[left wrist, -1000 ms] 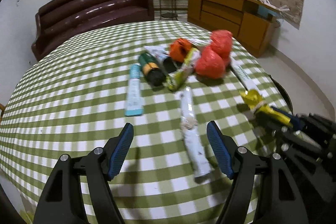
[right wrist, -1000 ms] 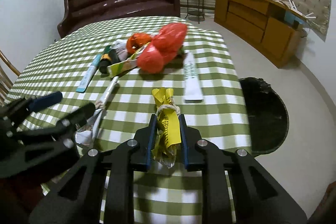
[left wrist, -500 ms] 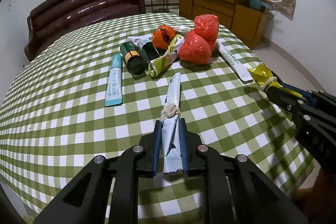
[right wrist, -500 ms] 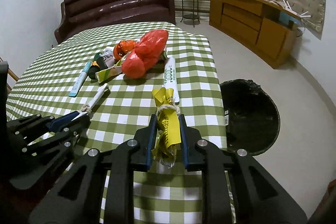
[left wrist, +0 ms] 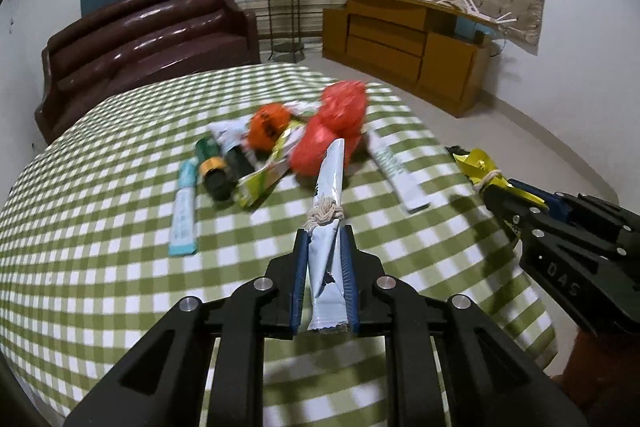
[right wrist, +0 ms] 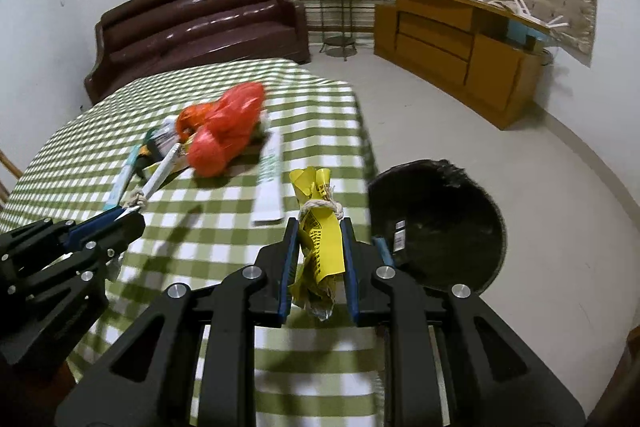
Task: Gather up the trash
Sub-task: 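Carry both items over the black bin and open both tools to drop them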
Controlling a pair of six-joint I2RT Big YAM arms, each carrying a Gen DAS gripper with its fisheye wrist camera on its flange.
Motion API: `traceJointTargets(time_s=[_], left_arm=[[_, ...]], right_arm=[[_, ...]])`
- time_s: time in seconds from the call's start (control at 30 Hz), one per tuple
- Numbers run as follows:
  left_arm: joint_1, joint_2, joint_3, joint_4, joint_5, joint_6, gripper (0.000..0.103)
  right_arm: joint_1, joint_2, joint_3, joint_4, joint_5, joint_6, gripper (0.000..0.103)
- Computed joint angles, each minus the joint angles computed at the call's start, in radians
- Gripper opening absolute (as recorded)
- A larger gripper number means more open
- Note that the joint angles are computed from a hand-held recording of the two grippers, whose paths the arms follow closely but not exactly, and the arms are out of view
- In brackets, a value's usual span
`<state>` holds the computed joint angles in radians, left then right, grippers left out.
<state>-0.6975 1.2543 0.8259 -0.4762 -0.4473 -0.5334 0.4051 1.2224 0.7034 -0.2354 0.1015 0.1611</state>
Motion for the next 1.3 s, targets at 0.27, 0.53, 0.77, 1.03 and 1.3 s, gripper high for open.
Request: traceJointTargets(time_s=[0.27,0.53,0.77,1.03,1.3], left_arm=[[-0.006,0.100,0.093,0.055,0.021,0.044,0.017],[-0.009,0.228,0.212,0.082,0.047,0.089,0.017],[-0.014,0.322,0.299,0.072,0.071,0.117,0.017],[-0.012,0.390,0.374,0.045,0.081,0.140,0.017],[-0.012,0.450,0.449,-0.003,0.089,0.144,0.018]], right_arm=[[-0.115,0.024,0.016,0.029,0.005,-0.009,0.020],[-0.214,0.084,0.043,0.071,-0.006,-0.025,0.020],[-0.272,0.144,0.074,0.087,-0.030,-0.020,0.020],[-0.305,0.189,0.093,0.100,-0.048,-0.007,0.020],[-0.332,0.230,0.114,0.108,-0.066,-0.005,0.020]])
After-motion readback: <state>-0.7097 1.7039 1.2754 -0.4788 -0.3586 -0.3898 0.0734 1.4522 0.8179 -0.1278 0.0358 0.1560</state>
